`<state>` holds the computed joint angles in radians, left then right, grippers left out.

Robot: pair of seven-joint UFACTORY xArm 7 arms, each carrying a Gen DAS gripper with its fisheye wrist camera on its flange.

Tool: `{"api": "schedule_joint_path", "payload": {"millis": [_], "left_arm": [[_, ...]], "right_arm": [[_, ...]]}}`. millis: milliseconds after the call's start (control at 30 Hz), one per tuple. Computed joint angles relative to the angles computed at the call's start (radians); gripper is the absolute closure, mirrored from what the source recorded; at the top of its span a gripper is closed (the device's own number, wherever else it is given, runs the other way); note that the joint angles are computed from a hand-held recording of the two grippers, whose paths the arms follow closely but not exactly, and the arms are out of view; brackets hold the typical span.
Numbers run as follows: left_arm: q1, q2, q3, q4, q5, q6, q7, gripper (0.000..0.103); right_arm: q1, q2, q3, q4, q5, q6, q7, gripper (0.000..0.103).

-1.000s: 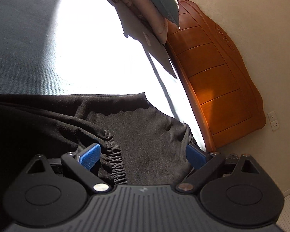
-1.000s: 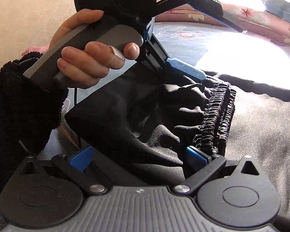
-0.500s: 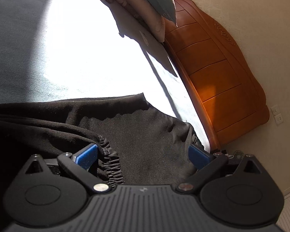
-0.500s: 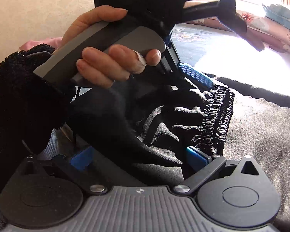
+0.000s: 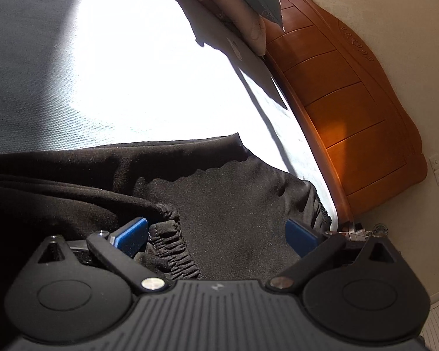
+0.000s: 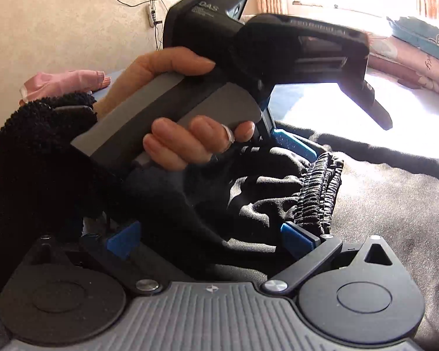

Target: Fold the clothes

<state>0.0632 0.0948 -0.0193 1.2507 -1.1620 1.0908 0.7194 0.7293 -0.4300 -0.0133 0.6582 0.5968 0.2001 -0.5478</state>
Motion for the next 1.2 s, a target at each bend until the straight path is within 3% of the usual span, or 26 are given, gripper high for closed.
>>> {"api": "schedule_joint_path", "payload": {"millis": [200,267,467,533,633,733,933,1067,1200], "left_arm": [[0.008,-0.01,0.004,-0.008,-0.024,0.007,0.016,0.004],[0.019,-0.024,0.013,-0.014,-0.052,0.03,0.042,0.004],[0.057,-0.067,0.057,-0.053,-0.148,0.06,0.1,0.004],[0.069,-0.08,0.072,-0.068,-0.178,0.058,0.113,0.004],[0.084,-0.093,0.09,-0.084,-0.224,0.063,0.133,0.004],[0.097,-0.098,0.104,-0.094,-0.265,0.069,0.144,0.004],[0.092,-0.09,0.094,-0.082,-0.23,0.038,0.125,0.004],[0.084,-0.091,0.088,-0.081,-0.207,0.024,0.119,0.004],[0.083,-0.091,0.089,-0.082,-0.2,0.018,0.116,0.004]], "right_arm": [[-0.119,0.016,0.081,0.005,-0.148,-0.028,0.121,0.0],[-0.119,0.064,0.062,0.03,-0.158,-0.055,0.138,0.0],[0.032,0.06,-0.12,0.042,0.031,-0.057,0.032,0.0],[0.121,0.07,-0.221,0.066,0.186,-0.029,-0.062,0.001],[0.14,0.081,-0.273,0.092,0.321,0.042,-0.132,0.002],[0.116,0.082,-0.26,0.102,0.369,0.068,-0.169,0.002],[0.089,0.152,-0.235,0.189,0.464,0.077,-0.308,0.003],[0.023,0.246,-0.196,0.274,0.433,0.116,-0.277,0.023],[-0.04,0.308,-0.143,0.312,0.39,0.115,-0.186,0.024]]}}
